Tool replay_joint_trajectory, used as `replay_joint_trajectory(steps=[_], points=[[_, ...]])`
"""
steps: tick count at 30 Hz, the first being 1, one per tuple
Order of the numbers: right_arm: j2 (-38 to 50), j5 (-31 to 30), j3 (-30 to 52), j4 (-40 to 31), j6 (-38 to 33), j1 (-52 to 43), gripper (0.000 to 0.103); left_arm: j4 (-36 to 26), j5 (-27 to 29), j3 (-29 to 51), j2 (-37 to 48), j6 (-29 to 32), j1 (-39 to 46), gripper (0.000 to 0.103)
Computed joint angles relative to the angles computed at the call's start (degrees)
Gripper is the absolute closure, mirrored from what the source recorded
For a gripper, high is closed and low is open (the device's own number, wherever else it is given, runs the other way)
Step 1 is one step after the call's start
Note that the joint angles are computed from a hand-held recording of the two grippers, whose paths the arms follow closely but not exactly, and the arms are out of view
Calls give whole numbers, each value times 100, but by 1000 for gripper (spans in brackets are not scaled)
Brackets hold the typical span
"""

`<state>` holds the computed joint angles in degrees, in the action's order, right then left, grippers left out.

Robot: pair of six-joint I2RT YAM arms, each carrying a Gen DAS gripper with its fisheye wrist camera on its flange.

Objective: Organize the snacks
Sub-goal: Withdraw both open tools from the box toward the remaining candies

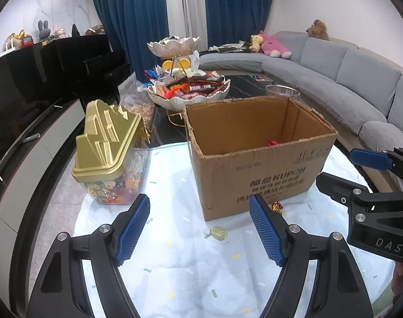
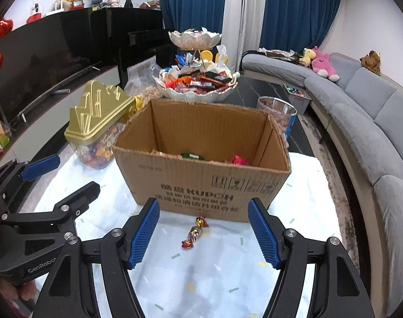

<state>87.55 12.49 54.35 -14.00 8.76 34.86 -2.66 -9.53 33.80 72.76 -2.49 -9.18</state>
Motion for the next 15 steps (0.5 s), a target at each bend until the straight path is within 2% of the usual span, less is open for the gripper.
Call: replay_joint_trajectory(steps=[15], points=[[511,18,-405,572,115,18,33,1082,352,-518,825,146,178,26]])
